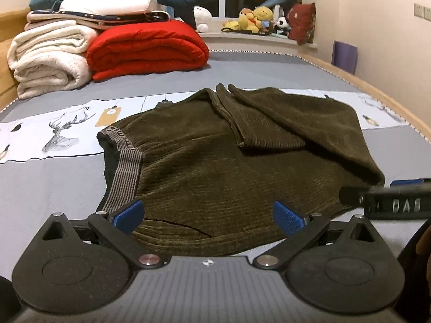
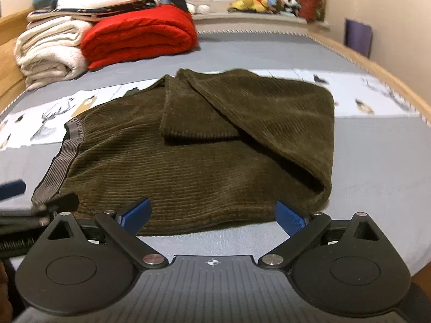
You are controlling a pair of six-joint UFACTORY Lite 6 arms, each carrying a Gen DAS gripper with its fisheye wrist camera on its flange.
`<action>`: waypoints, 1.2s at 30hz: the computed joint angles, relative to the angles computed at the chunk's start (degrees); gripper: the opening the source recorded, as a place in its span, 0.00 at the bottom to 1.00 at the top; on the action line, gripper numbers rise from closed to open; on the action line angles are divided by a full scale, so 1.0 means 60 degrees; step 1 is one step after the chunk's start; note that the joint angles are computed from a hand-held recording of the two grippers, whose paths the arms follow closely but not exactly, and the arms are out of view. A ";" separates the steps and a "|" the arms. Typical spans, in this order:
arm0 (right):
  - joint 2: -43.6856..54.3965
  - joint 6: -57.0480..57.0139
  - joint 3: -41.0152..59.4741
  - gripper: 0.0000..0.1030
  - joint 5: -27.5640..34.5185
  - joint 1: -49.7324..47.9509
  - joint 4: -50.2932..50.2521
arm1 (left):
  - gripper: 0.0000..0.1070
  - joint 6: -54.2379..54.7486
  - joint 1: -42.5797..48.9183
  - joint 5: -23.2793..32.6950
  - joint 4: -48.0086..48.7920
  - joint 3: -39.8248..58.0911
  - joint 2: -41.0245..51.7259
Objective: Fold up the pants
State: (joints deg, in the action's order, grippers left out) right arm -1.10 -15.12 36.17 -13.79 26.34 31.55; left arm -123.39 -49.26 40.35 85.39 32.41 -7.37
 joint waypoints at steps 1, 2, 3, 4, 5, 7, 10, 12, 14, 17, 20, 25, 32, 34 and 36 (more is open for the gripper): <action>0.0108 0.0481 0.0093 0.95 0.0095 -0.0088 -0.0348 | 0.96 -0.0023 0.0066 -0.0094 0.0045 -0.0032 0.0007; 0.0191 0.0784 0.0154 0.95 0.0124 -0.0131 -0.0575 | 0.96 -0.0071 0.0113 -0.0175 0.0077 -0.0055 -0.0002; 0.0281 0.0992 0.0215 0.95 0.0132 -0.0151 -0.0740 | 0.96 -0.0088 0.0147 -0.0216 0.0074 -0.0080 -0.0044; 0.0378 0.1117 0.0259 0.95 0.0104 -0.0143 -0.0848 | 0.96 -0.0088 0.0226 -0.0257 0.0073 -0.0101 -0.0092; 0.0472 0.1130 0.0298 0.95 0.0076 -0.0112 -0.0869 | 0.96 -0.0047 0.0300 -0.0256 0.0032 -0.0082 -0.0109; 0.0610 0.0668 0.0408 0.95 0.0052 0.0039 -0.0417 | 0.96 0.0126 0.0382 -0.0167 -0.0160 0.0042 -0.0051; 0.0702 0.0427 0.0487 0.95 0.0043 0.0123 -0.0227 | 0.96 0.0772 0.0501 -0.0070 -0.0923 0.0513 0.0224; 0.0740 0.0305 0.0517 0.95 0.0040 0.0160 -0.0115 | 0.96 0.1633 0.0736 -0.0210 -0.1734 0.0979 0.0475; 0.0770 0.0313 0.0549 0.95 0.0066 0.0153 -0.0140 | 0.96 0.2087 0.0811 -0.0210 -0.2115 0.1246 0.0733; 0.0794 0.0393 0.0582 0.95 0.0106 0.0119 -0.0241 | 0.96 0.1125 0.0563 0.0018 -0.1287 0.0812 0.0577; 0.0798 0.0455 0.0571 0.95 0.0093 0.0106 -0.0312 | 0.96 -0.0261 0.0173 0.0624 -0.0054 0.0376 0.0494; 0.0843 0.0329 0.0615 0.95 0.0096 0.0119 -0.0176 | 0.96 0.0116 -0.0141 0.0974 -0.0083 0.0693 0.1143; 0.0846 -0.0030 0.0587 0.95 -0.0018 0.0196 0.0080 | 0.95 -0.0058 0.0835 -0.0682 0.0224 0.0191 0.0464; 0.0904 -0.0306 0.0668 0.95 0.0007 0.0238 0.0352 | 0.95 0.0200 0.0902 -0.0687 -0.0083 0.0189 0.0475; 0.0962 -0.0490 0.0729 0.95 0.0024 0.0253 0.0521 | 0.95 0.0309 0.1052 -0.0760 -0.0229 0.0182 0.0466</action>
State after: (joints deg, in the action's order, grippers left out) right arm 4.68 -18.06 40.54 -13.64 27.86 34.68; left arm -121.54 -42.95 35.79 84.02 33.50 -4.57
